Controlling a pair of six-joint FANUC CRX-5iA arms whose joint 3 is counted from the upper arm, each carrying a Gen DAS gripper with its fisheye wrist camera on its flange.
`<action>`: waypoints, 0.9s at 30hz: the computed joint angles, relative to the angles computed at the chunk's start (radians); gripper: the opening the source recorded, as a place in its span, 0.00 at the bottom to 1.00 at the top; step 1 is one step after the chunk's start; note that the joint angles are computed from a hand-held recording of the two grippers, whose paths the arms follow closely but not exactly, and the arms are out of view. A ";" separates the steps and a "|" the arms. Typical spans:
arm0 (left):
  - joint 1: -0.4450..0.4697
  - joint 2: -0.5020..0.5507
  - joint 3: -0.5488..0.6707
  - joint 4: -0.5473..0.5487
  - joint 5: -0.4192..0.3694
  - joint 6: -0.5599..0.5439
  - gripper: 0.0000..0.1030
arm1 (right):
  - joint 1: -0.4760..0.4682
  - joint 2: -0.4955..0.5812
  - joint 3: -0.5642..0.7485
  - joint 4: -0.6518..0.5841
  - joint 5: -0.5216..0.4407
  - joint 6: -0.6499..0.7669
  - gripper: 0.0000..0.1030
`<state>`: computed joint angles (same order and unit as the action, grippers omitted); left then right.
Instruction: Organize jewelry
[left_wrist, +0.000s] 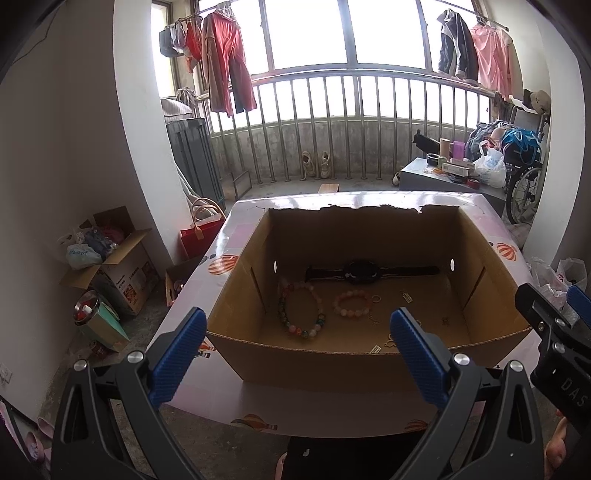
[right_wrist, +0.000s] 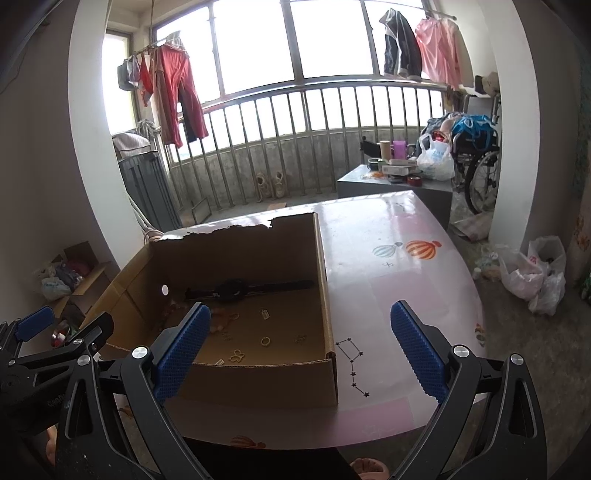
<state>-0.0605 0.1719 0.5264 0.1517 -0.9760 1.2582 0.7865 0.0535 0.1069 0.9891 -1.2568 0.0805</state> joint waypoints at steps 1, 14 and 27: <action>0.001 -0.001 0.000 0.001 -0.001 -0.001 0.95 | 0.000 0.000 0.000 -0.001 0.001 0.001 0.91; 0.005 -0.009 -0.010 0.015 0.004 -0.006 0.95 | 0.003 0.004 0.003 -0.002 0.001 0.018 0.92; 0.002 -0.010 -0.009 0.003 0.001 -0.006 0.95 | 0.003 0.005 0.005 -0.003 0.000 0.019 0.92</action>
